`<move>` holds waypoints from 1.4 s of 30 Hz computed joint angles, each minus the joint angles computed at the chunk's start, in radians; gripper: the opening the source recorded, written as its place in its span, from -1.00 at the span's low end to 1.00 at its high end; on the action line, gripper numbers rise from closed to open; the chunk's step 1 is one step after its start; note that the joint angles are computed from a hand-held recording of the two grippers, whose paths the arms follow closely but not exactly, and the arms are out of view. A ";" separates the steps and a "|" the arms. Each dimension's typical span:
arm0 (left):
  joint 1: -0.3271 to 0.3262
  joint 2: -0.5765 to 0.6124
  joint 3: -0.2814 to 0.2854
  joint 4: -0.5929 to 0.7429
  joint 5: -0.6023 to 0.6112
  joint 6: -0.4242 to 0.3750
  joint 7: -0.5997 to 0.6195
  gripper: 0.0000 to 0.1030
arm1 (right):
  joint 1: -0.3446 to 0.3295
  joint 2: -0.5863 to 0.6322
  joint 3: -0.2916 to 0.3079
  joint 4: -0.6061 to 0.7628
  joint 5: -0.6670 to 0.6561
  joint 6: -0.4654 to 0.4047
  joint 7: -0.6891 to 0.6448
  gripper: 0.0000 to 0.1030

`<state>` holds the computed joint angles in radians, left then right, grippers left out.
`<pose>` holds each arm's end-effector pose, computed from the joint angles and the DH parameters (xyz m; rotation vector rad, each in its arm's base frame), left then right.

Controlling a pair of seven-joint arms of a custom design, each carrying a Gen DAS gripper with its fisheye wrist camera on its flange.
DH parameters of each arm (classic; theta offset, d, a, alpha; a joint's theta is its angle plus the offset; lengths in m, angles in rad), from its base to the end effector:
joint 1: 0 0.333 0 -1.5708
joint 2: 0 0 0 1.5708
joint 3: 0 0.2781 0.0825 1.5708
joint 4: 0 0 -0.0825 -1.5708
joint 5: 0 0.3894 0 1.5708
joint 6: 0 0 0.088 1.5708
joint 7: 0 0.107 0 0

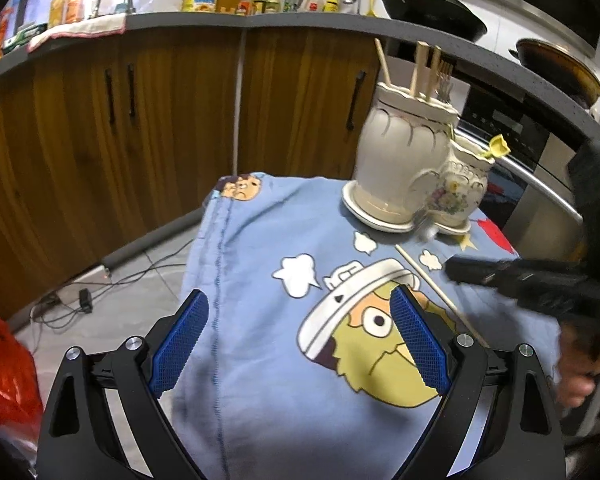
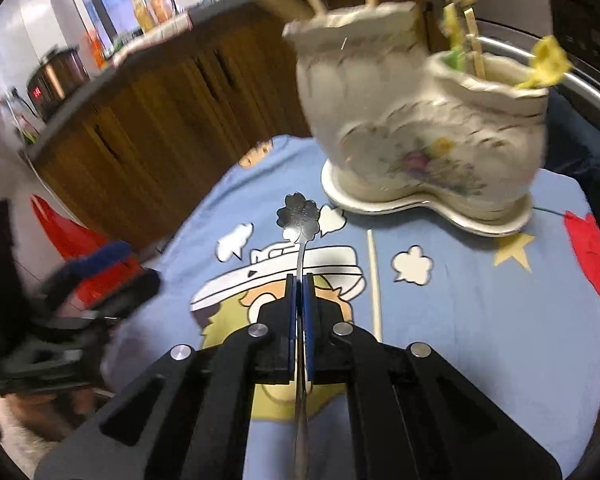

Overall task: Organize utensils
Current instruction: 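Grasp the silver flower-handled spoon with the right tool, then grasp the last chopstick with left tool while right holds the silver spoon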

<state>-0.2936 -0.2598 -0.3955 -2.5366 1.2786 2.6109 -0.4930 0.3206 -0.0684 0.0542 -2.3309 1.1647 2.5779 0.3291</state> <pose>0.3502 -0.3090 0.3380 -1.9372 1.4278 -0.8435 0.4953 0.1779 0.3488 -2.1264 1.0033 0.0022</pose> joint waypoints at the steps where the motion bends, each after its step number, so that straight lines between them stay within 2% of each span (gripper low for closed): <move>1: 0.000 0.019 0.001 0.017 -0.006 0.005 0.011 0.78 | -0.006 -0.016 -0.007 -0.006 0.002 -0.010 -0.007 -0.94; 5: -0.006 0.107 0.012 0.094 -0.002 0.036 0.042 0.78 | -0.049 -0.029 -0.048 0.004 -0.059 -0.086 0.046 -0.94; 12: -0.071 0.314 0.064 0.290 -0.058 0.058 0.155 0.76 | -0.080 -0.025 -0.060 -0.021 -0.073 -0.027 -0.013 -0.94; 18: -0.146 0.474 0.112 0.453 -0.190 0.046 0.348 0.39 | -0.108 0.000 -0.072 -0.015 -0.062 -0.038 -0.060 -0.94; 19: -0.161 0.500 0.118 0.482 -0.212 0.029 0.382 0.33 | -0.114 0.007 -0.073 -0.009 -0.061 -0.046 -0.064 -0.94; 21: -0.204 0.532 0.131 0.534 -0.235 -0.069 0.448 0.13 | -0.127 0.016 -0.075 -0.003 -0.061 -0.066 -0.071 -0.94; 22: -0.225 0.546 0.137 0.559 -0.248 -0.121 0.485 -0.09 | -0.133 0.018 -0.075 -0.002 -0.061 -0.074 -0.074 -0.94; 23: -0.235 0.548 0.147 0.563 -0.250 -0.118 0.505 -0.42 | -0.138 0.021 -0.075 0.002 -0.062 -0.083 -0.077 -0.94; 24: -0.238 0.544 0.152 0.560 -0.266 -0.111 0.526 -0.53 | -0.144 0.025 -0.076 0.005 -0.060 -0.096 -0.083 -0.94; 25: -0.242 0.539 0.156 0.558 -0.281 -0.121 0.555 -0.75 | -0.147 0.024 -0.074 0.005 -0.058 -0.101 -0.086 -0.94; 27: -0.240 0.519 0.163 0.534 -0.302 -0.098 0.585 -0.83 | -0.156 0.029 -0.075 0.010 -0.052 -0.120 -0.098 -0.94; 28: -0.234 0.498 0.166 0.511 -0.313 -0.087 0.598 -0.98 | -0.160 0.033 -0.076 0.014 -0.050 -0.132 -0.104 -0.94; 30: -0.234 0.467 0.164 0.490 -0.335 -0.138 0.623 -0.99 | -0.168 0.041 -0.075 0.022 -0.048 -0.150 -0.115 -0.94; 32: -0.220 0.440 0.162 0.466 -0.361 -0.157 0.626 -0.99 | -0.175 0.049 -0.074 0.029 -0.047 -0.166 -0.123 -0.94; 34: -0.202 0.424 0.158 0.452 -0.387 -0.144 0.611 -0.95 | -0.179 0.057 -0.070 0.035 -0.047 -0.175 -0.126 -0.94; 35: -0.195 0.423 0.157 0.452 -0.397 -0.128 0.600 -0.79 | -0.181 0.061 -0.069 0.038 -0.048 -0.179 -0.128 -0.94; 37: -0.183 0.414 0.156 0.436 -0.397 -0.069 0.580 -0.61 | -0.184 0.062 -0.065 0.040 -0.048 -0.182 -0.129 -0.94; 38: -0.180 0.429 0.154 0.450 -0.400 -0.049 0.584 -0.58 | -0.185 0.062 -0.064 0.041 -0.048 -0.184 -0.131 -0.94; 42: -0.198 0.498 0.149 0.524 -0.440 -0.062 0.643 -0.54 | -0.189 0.057 -0.064 0.038 -0.043 -0.184 -0.137 -0.94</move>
